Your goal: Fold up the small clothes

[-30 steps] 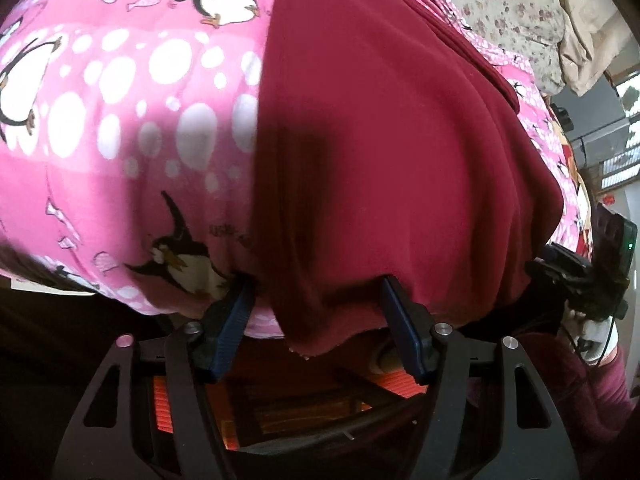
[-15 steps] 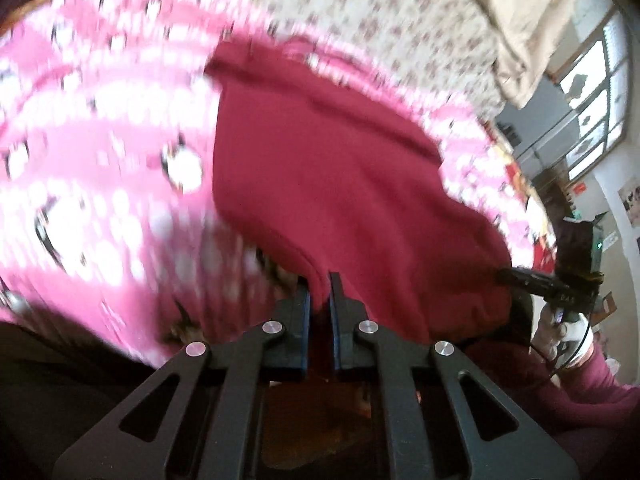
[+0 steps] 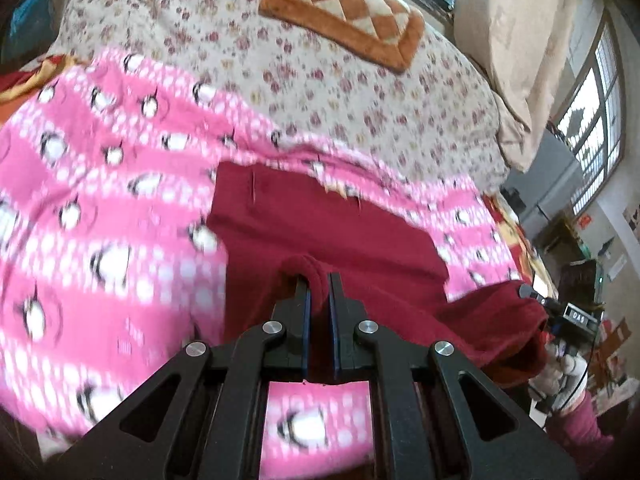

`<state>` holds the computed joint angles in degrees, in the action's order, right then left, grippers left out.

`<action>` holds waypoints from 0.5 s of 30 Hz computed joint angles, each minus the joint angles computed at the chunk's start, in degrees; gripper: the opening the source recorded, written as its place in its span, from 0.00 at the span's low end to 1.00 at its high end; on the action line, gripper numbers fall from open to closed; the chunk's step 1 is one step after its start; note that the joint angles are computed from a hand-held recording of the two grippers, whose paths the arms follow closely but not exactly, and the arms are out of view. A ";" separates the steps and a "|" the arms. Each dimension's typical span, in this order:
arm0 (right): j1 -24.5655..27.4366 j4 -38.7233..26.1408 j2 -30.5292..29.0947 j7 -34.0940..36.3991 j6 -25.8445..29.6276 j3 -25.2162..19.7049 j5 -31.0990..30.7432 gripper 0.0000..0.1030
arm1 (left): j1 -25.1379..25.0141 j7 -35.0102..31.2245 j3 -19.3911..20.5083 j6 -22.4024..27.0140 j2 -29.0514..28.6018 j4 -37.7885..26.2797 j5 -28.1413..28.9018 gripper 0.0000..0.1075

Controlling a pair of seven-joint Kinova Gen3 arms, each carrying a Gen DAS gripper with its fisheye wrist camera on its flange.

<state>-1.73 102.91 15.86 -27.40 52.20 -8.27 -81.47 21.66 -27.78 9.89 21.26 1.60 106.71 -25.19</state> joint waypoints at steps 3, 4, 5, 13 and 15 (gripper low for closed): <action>-0.40 -3.94 2.87 -2.03 -2.78 0.00 -1.39 0.12 | -0.25 0.35 -1.75 0.64 3.88 -4.70 -2.74 0.06; -0.79 -5.51 3.69 -3.19 -4.45 -0.08 -0.74 0.12 | 0.17 0.25 -2.65 1.06 5.10 -6.22 -3.30 0.06; -1.67 -7.11 4.41 -4.72 -6.78 0.15 0.37 0.12 | 0.48 -0.24 -3.56 1.58 6.61 -8.07 -3.59 0.06; -4.23 -21.12 14.61 -21.09 -14.70 -0.06 13.18 0.12 | -1.67 -10.29 -6.86 5.42 19.51 -22.47 4.75 0.06; -6.21 -25.51 17.92 -25.75 -13.64 2.47 16.14 0.12 | -2.62 -13.25 -6.97 7.35 22.73 -26.17 7.32 0.06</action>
<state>-7.94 77.40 33.78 -53.15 38.56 -5.80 -65.33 19.04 -41.02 2.91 28.61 24.33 80.53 -17.87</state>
